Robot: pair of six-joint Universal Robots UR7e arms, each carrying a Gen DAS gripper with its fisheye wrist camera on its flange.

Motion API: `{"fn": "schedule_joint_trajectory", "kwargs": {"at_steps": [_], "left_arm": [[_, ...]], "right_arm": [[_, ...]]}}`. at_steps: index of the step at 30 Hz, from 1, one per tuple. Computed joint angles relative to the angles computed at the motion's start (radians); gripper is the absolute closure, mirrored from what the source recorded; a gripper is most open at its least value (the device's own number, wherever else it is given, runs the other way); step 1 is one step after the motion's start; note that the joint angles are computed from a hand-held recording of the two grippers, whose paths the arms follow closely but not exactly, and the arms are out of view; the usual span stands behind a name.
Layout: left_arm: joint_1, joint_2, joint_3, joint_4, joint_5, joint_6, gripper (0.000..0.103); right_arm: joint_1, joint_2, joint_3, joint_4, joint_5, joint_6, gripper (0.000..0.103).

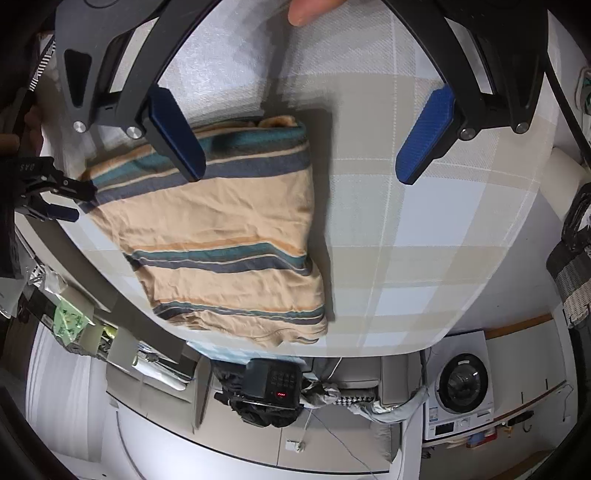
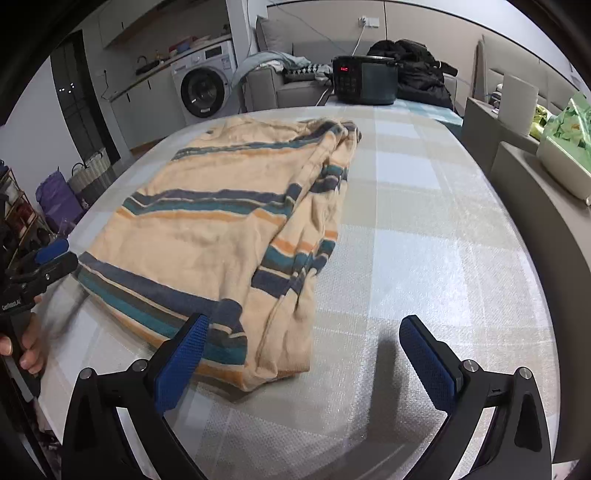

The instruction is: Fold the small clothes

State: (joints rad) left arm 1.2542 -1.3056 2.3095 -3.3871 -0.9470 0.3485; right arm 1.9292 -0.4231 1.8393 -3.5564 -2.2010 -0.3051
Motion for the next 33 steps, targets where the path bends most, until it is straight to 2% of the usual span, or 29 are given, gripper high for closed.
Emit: {"fn": "schedule_joint_trajectory", "kwargs": {"at_steps": [3, 9, 15, 20, 24, 33], "left_arm": [[-0.021, -0.002, 0.029, -0.088, -0.007, 0.036, 0.001], [-0.065, 0.006, 0.077, -0.262, -0.031, 0.119, 0.001], [-0.091, 0.036, 0.098, -0.377, -0.051, 0.152, 0.001], [-0.095, 0.071, 0.099, -0.426, -0.036, 0.19, 0.001], [-0.082, 0.061, 0.096, -0.406, -0.056, 0.178, 0.001], [-0.078, 0.069, 0.082, -0.384, -0.041, 0.177, 0.001]], "right_arm": [[0.021, 0.012, 0.007, -0.085, -0.019, -0.061, 0.0], [0.023, -0.004, 0.08, -0.328, 0.18, -0.136, 0.0], [0.021, 0.009, 0.083, -0.417, 0.266, -0.178, 0.0], [0.013, 0.031, 0.081, -0.47, 0.309, -0.203, 0.0], [0.019, 0.057, 0.079, -0.53, 0.316, -0.249, 0.0], [0.017, 0.059, 0.101, -0.593, 0.345, -0.274, 0.0]]}}
